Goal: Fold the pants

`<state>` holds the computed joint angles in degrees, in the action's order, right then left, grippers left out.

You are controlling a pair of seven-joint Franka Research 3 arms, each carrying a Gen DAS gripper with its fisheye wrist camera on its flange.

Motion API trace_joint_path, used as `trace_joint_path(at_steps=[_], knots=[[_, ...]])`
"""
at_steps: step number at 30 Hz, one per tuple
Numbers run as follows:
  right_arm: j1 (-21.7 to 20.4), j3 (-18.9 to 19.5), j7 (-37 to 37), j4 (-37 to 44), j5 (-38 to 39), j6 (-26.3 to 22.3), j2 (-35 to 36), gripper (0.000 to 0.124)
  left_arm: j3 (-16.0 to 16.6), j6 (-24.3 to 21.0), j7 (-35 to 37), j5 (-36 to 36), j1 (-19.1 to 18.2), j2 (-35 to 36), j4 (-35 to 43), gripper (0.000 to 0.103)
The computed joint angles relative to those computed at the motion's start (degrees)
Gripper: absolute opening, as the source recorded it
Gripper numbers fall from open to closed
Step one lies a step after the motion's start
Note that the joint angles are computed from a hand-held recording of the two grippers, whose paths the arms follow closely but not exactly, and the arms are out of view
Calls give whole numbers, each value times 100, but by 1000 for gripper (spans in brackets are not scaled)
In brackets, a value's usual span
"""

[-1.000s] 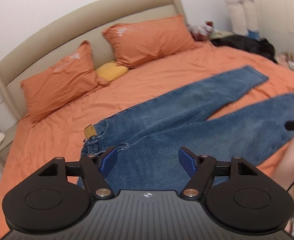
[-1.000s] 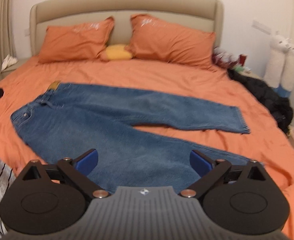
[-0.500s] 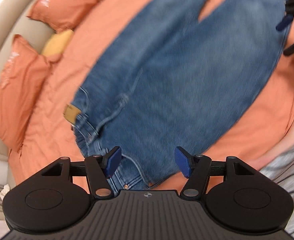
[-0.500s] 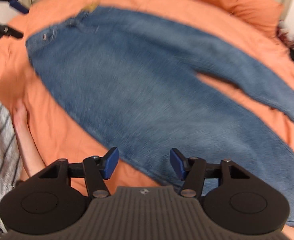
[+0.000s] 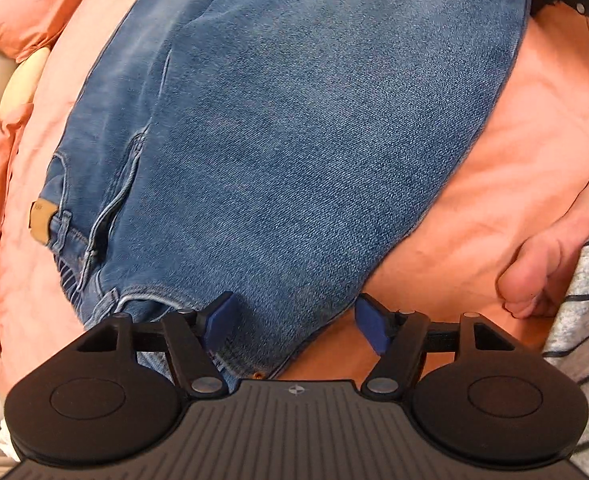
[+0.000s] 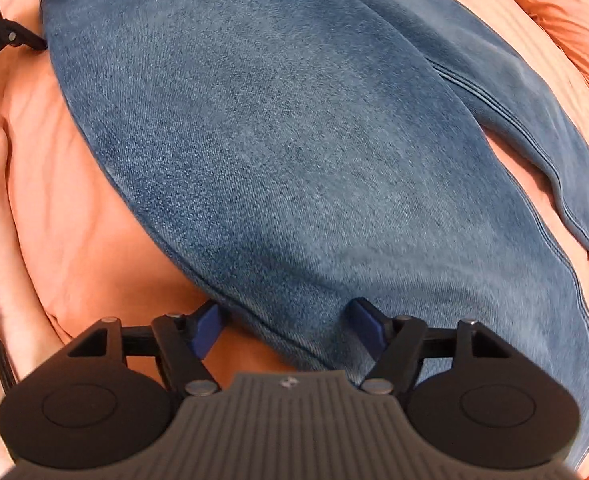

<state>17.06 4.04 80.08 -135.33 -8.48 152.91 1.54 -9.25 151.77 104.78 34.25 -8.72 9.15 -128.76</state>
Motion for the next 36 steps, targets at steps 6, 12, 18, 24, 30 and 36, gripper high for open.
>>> trace_joint_path(at_steps=[6,12,18,24,30,36], knots=[[-35,17,-761,-185,658,162,-362,12,16,116,23,110,19,-110,-98,80],[-150,53,-1026,-404,637,622,-845,6,151,594,-827,1270,-45,-343,-433,84],[-274,12,-1280,-206,825,839,-828,6,255,604,-2340,3309,-115,-243,-411,84],[-379,31,-1337,-48,834,870,-829,3,131,452,-2933,3050,-58,-306,-190,31],[-532,-5,-1101,502,425,1115,-524,2,146,628,-3584,2871,48,-435,325,23],[-570,-235,-299,1631,-587,1314,300,1,209,263,-3689,2742,-85,312,1733,22]])
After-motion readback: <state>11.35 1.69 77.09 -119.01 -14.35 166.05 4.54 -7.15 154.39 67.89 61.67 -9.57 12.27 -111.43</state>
